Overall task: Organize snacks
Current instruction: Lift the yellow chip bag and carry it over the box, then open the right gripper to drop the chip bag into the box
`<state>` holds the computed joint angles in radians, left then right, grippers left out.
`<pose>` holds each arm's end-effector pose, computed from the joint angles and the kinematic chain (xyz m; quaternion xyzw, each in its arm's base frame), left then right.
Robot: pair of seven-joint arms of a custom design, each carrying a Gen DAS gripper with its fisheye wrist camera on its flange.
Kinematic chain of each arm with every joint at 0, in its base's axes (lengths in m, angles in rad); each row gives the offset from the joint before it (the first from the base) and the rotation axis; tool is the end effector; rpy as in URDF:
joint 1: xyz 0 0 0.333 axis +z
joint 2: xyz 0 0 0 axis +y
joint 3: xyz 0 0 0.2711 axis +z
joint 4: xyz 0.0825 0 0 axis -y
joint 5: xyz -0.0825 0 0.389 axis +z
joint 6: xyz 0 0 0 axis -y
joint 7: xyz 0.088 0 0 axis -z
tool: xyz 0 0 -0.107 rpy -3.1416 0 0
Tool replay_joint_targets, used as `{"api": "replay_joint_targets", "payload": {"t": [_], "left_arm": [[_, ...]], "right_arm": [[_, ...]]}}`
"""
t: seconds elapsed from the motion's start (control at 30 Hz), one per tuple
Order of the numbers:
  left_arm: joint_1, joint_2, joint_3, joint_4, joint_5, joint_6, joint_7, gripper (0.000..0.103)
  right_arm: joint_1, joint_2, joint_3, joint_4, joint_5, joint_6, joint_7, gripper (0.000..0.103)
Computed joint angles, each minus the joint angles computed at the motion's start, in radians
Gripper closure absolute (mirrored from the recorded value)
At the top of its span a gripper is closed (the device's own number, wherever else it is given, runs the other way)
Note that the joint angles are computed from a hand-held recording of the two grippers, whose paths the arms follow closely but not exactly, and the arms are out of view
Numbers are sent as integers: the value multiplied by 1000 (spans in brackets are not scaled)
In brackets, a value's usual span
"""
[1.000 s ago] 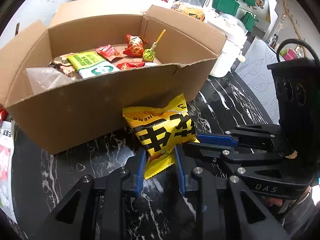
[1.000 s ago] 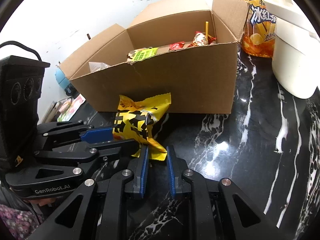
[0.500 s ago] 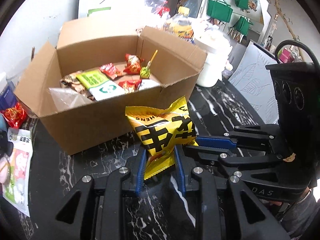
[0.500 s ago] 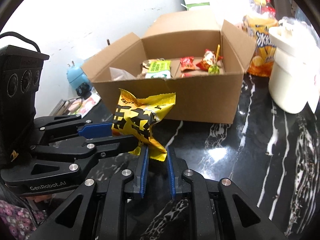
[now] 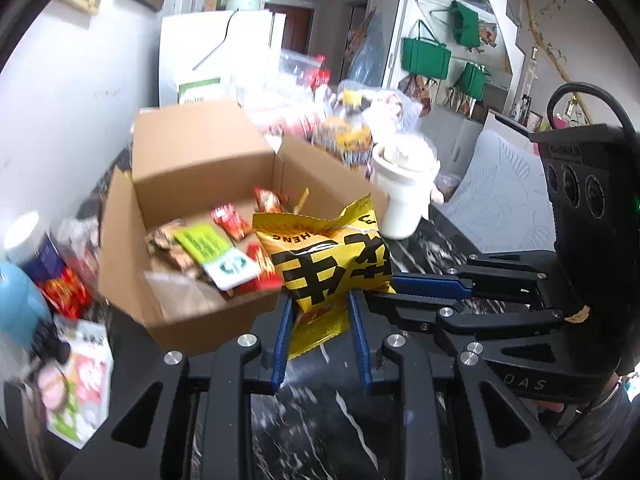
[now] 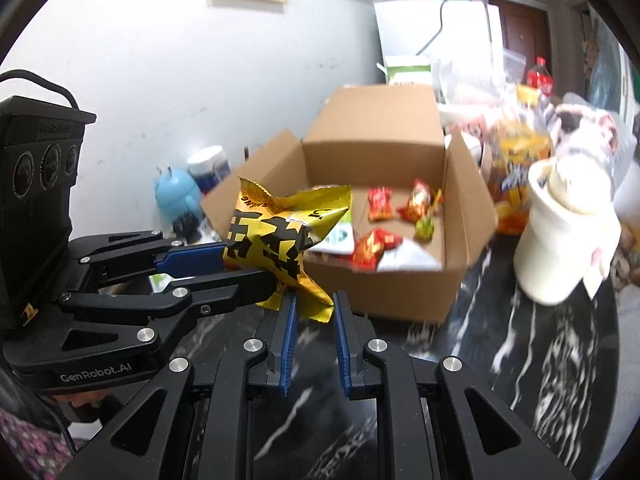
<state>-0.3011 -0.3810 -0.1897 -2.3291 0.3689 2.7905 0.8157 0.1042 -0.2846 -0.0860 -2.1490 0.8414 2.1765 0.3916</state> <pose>0.4356 -0.2601 0.5355 -0.6252 0.6545 -0.3619 0.2231 0.5191 0.0350 0.5201 -0.8490 0.3414 -0.0586 0.3991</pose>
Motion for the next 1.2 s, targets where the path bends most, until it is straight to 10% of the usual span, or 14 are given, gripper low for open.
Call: {"api": "replay_joint_targets", "payload": {"t": [1.2], "left_arm": [[168,411,19,538,2,-105,222,77]], "right_arm": [[-2,607,136,785,-52,-16,148,85]]}}
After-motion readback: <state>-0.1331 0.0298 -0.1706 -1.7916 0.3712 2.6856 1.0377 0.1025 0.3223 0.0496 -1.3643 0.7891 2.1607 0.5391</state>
